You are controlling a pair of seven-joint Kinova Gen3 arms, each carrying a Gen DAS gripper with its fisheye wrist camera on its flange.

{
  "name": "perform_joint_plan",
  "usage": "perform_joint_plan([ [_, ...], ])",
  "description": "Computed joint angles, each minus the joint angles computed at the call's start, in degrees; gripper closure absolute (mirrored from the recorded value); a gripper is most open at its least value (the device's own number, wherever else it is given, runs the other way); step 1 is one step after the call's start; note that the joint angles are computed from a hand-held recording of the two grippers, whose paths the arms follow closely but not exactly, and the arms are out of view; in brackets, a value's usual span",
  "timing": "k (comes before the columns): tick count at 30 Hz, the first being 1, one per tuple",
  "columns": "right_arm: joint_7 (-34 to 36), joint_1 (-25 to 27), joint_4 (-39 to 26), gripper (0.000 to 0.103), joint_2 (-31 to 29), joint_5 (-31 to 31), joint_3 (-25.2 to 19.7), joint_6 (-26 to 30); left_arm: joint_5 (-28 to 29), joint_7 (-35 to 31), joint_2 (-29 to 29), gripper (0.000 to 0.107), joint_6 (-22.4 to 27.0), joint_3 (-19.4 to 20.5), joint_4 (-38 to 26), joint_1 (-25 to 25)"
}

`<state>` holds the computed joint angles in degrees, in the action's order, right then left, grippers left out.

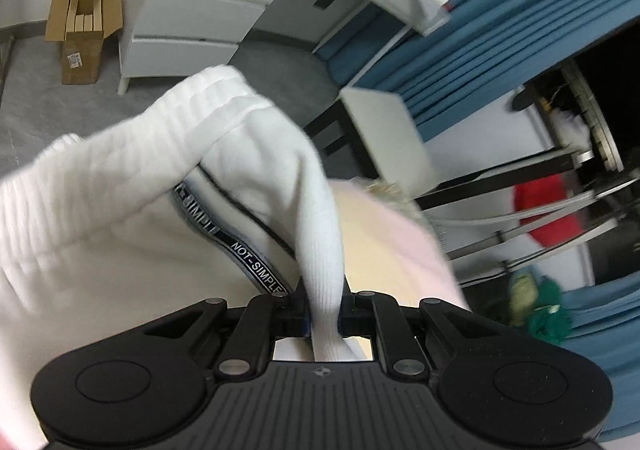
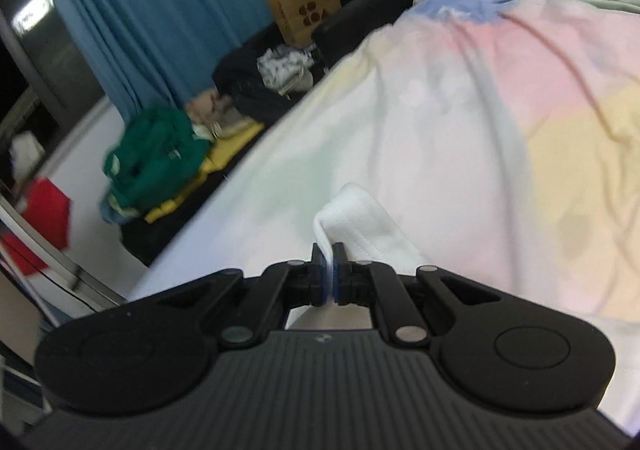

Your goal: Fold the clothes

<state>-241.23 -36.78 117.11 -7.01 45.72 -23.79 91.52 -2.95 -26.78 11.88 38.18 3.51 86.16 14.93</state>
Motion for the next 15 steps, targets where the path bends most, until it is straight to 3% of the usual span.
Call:
perform_joint_plan([
  [2,0.4,2.5,2.0,0.096,0.2,-0.8,0.6,-4.7,2.2,-2.4,1.7,0.092,-0.6,1.4,-0.1,-2.0],
  [4,-0.9,6.8,4.9,0.092,-2.3,-0.7,-2.5,-9.3,4.0,-5.2,1.5,0.090,-2.1,3.8,1.1,-4.9],
  [5,-1.5,8.3,6.5,0.089,-3.6,-0.7,-3.5,-11.6,5.7,-7.2,1.1,0.084,-3.5,4.0,2.4,-5.7],
  [6,-1.7,8.8,8.2,0.079,-6.0,-0.4,-4.0,-14.0,6.9,-9.1,0.3,0.078,-4.3,3.3,3.2,-5.4],
  [8,-1.6,11.5,11.0,0.065,-11.3,0.1,-7.7,-18.6,7.7,-11.8,-2.0,0.046,-5.7,2.1,5.4,-4.6],
  [9,-1.1,14.0,11.6,0.060,-13.9,-0.9,-10.3,-20.0,7.3,-12.0,-3.3,0.041,-6.3,2.8,6.6,-5.2],
  [12,1.1,17.7,10.9,0.054,-21.9,-6.0,-18.3,-18.5,5.3,-10.7,-9.4,0.034,-11.7,7.9,13.6,-9.3],
  [15,-1.2,16.8,8.2,0.048,-26.8,-10.8,-26.3,-11.5,3.1,-4.0,-16.3,0.028,-16.1,6.1,21.6,-5.9],
])
